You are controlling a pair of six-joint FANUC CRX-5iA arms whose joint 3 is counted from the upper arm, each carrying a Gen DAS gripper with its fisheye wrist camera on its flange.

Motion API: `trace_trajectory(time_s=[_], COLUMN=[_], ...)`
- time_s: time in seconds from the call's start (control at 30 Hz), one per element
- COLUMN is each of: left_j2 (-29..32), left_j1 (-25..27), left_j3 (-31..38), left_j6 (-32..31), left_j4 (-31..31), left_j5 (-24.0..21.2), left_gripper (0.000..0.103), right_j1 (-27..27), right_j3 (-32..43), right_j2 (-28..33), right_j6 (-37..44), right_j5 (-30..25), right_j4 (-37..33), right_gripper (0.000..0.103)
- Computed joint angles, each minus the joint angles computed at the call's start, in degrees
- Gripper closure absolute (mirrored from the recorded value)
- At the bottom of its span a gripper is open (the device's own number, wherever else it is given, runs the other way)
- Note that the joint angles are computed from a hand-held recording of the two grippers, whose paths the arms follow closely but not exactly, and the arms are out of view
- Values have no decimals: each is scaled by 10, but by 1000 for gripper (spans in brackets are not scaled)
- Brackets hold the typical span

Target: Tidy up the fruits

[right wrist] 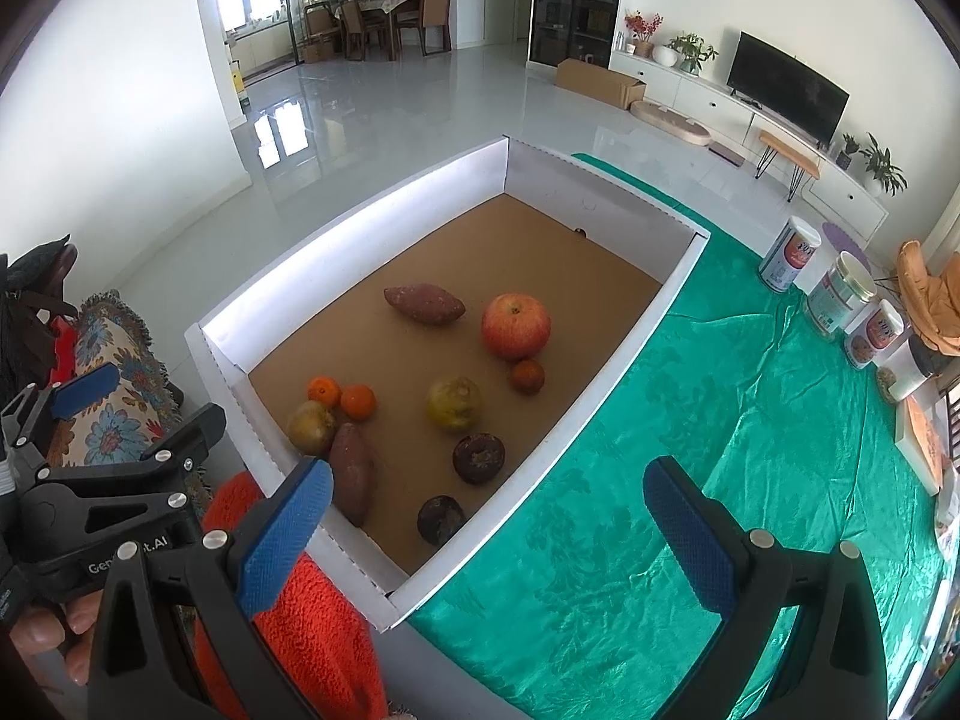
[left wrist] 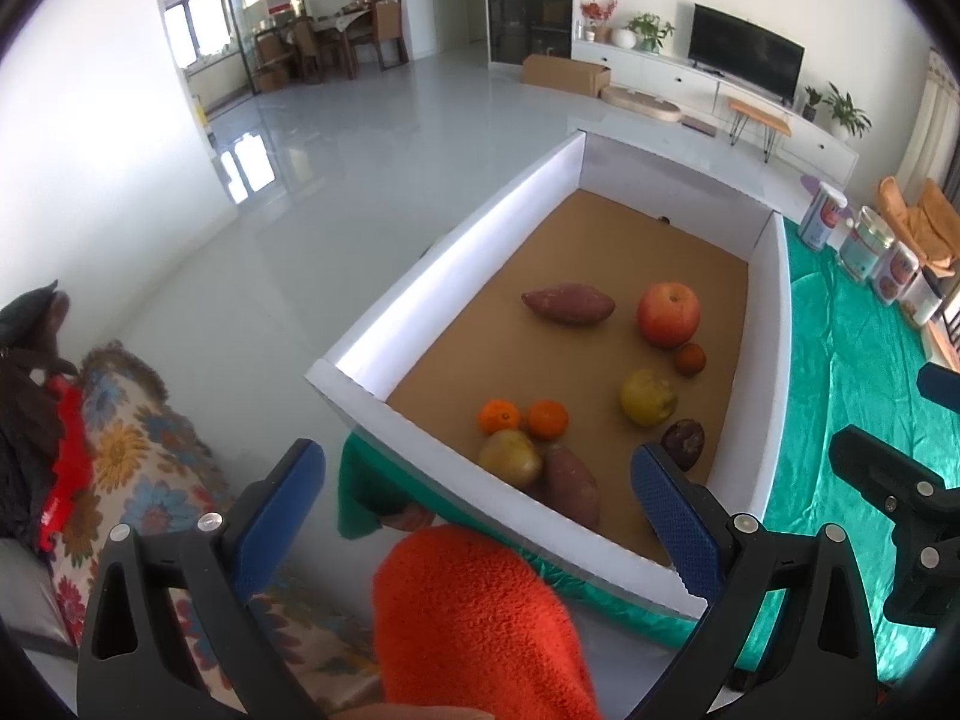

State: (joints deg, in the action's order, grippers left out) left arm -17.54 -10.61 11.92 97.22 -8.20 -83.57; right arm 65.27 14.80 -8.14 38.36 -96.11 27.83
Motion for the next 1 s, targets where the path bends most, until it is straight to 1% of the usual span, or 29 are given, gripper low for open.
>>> trace_trajectory(time_s=[0.1, 0.7, 0.9, 1.0], left_j2=[1, 0, -7, -9], left_j1=[-9, 8, 35, 30], left_j3=[4, -6, -22, -20], left_j6=[7, 2, -21, -17], left_j4=[-18, -2, 43, 36], left_j5=[-1, 2, 14, 16], left_gripper=[1, 1, 1, 1], right_j1=[-3, 2, 2, 1], right_j3=[1, -2, -3, -4], right_j2=[2, 6, 7, 6], right_j6=[1, 1, 1, 2], right_j5=[-1, -3, -4, -2], right_j4=[-3, -3, -3, -5], right_gripper=[0, 0, 0, 0])
